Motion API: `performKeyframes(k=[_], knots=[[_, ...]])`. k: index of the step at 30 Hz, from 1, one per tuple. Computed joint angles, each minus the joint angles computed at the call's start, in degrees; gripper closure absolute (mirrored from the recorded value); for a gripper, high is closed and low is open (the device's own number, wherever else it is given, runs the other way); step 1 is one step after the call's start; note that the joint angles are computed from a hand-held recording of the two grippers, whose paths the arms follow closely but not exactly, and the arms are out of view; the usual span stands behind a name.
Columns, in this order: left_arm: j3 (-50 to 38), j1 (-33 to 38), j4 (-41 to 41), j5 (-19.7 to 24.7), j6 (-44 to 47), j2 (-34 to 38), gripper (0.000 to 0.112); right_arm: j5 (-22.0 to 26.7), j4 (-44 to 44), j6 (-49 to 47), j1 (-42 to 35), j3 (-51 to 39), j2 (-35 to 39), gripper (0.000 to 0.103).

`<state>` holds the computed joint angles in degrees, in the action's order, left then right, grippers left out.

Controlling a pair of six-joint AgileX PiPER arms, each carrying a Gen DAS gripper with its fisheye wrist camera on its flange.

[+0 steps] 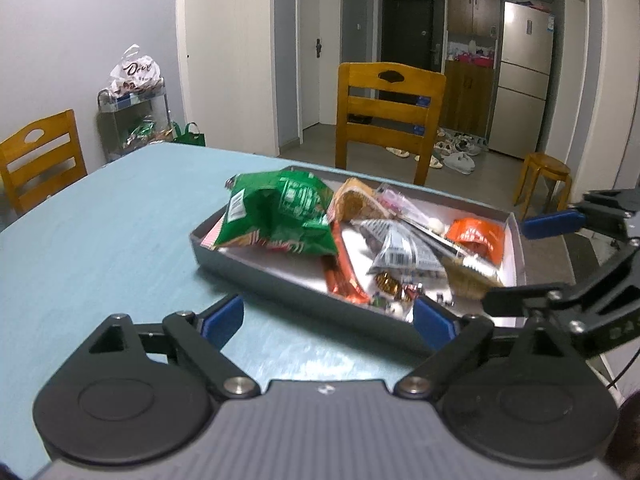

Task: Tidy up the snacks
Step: 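Open both tools and pull them back from the filled box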

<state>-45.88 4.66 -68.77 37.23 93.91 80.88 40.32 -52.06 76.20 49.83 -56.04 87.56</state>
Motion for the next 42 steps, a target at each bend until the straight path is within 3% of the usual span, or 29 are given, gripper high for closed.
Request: performKeyframes(k=[3, 10, 19, 42], knots=[[1.70, 1.06, 1.75, -0.87, 0.22, -1.64, 0.018, 2.25, 1.82, 1.29, 2.25, -0.11, 0.08, 0.003], [5.27, 3.30, 1.60, -1.13, 3.11, -2.89, 0.018, 2.28, 8.76, 2.21, 3.79, 0.60, 1.30, 0.003], [6.58, 3.17, 0.83, -1.37, 4.95, -3.10, 0.017, 4.98, 8.64, 3.96, 5.41, -0.94, 2.83, 0.003], [7.49, 3.38, -1.35, -0.87, 7.75, -3.73, 0.017, 4.39, 10.04, 2.23, 5.11, -1.70, 3.71, 0.003]])
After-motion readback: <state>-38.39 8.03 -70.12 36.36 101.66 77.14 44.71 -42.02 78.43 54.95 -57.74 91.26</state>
